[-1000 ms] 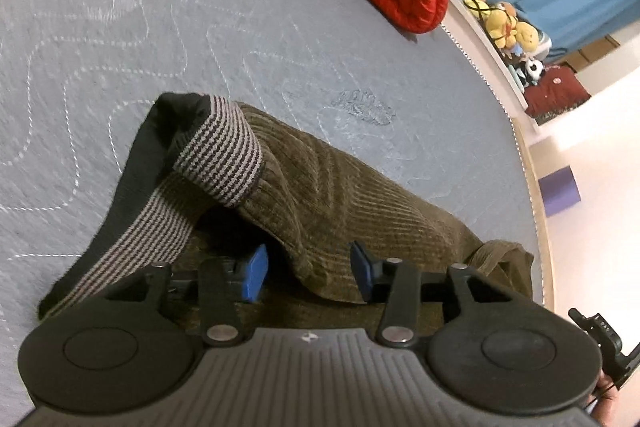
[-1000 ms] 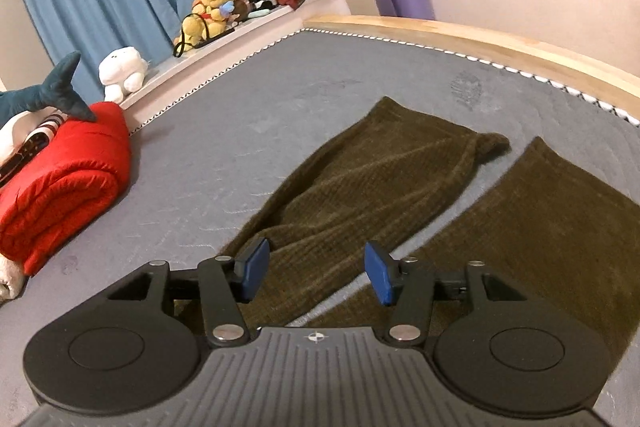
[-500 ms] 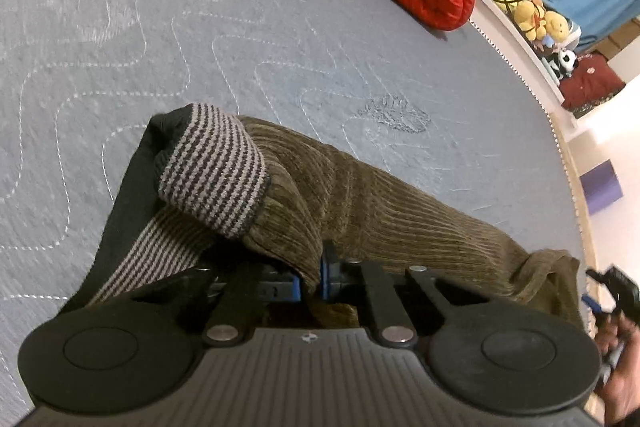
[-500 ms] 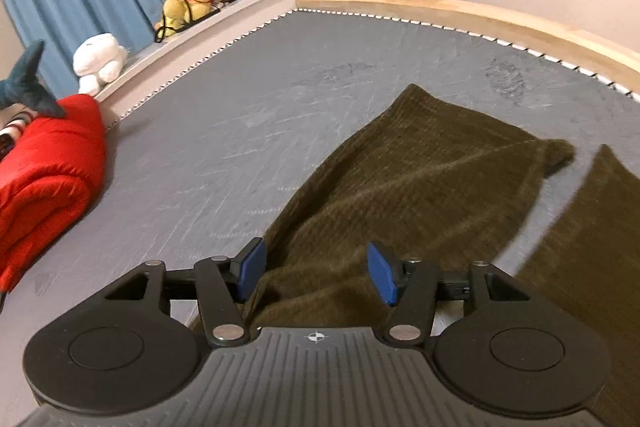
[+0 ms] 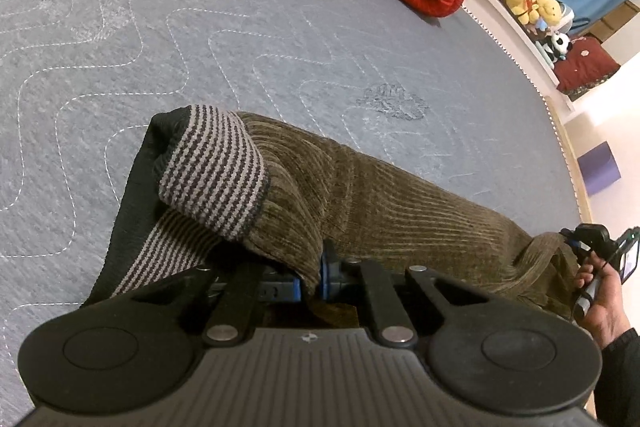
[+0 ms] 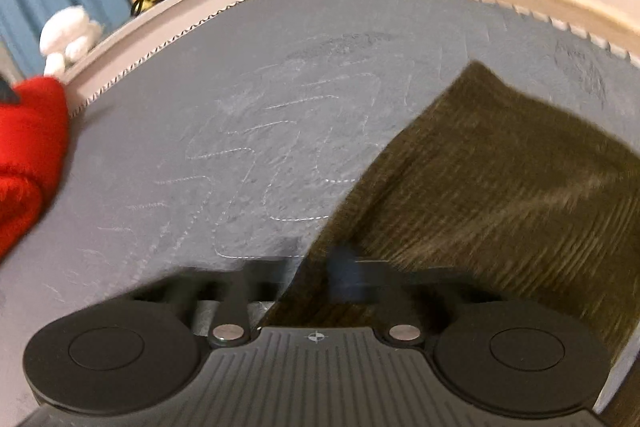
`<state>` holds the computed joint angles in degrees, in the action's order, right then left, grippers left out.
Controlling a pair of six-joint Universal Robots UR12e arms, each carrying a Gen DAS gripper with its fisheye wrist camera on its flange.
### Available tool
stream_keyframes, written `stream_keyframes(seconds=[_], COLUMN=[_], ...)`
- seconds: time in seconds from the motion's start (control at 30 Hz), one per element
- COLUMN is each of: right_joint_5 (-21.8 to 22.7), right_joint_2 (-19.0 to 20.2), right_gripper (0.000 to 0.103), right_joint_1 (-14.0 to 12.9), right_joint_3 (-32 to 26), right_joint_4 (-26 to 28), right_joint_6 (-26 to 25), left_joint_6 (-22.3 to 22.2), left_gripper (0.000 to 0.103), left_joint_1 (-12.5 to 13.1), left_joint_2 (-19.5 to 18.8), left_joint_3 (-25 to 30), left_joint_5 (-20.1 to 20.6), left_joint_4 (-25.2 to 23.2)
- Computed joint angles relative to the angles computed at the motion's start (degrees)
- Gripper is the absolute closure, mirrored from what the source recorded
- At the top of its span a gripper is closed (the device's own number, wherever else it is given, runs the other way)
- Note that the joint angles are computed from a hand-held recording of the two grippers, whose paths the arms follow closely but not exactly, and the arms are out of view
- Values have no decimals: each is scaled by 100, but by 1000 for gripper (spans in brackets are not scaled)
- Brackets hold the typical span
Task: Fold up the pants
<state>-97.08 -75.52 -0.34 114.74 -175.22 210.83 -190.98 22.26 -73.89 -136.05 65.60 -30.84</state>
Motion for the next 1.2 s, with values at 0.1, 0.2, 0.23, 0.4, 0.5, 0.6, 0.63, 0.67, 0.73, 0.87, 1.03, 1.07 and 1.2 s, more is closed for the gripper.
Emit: stream_keyframes(seconds=[0.1,0.2,0.23,0.4,0.5,0.6,0.63,0.67,0.73,0.87,1.03,1.07,1.2], right_joint_5=[-262,-392,-401,-416,-381,-348,-306,-250,-27,641,1738,1803,1990], right_joint_2=[-170,-569,-759,-1839,-2458,-3053,-3215,-3372,-3699,-4201,-4504,-4496,-4479], right_gripper=[96,96,96,96,96,96,97,97,97,96,96,96,90], right_joint_1=[38,-5,-34,-206,-290,-368,-407,-459,-608,-1031,-1748,-1772,-1951], right_joint_3=[187,527,677,1447,1890,2320,2439,2546,2774,3154,3315,3335,3395], right_joint_4=[-288,-541,-629,-690,-683,-694,-677,-635,-484,12,1007,1055,1295], right_joint_6=[89,234,270,464,539,645,674,685,620,295,-145,-157,-43], left_joint_6=[19,39,32,-187,-234,-154,-112,-57,91,336,536,523,370], left_gripper=[94,94,94,94,94,95,95,95,95,94,94,94,88], left_joint_1=[57,121,148,336,460,626,682,725,792,877,801,767,864], left_joint_2=[70,187,234,478,685,926,996,1059,1161,1253,1219,1190,1138], left_joint_3=[-43,-140,-179,-344,-426,-497,-512,-517,-514,-474,-435,-430,-414], left_joint_5=[-84,-151,-172,-295,-348,-493,-543,-568,-571,-538,-303,-244,-332], left_joint_4=[144,406,493,608,563,432,365,286,81,-422,-732,-751,-884])
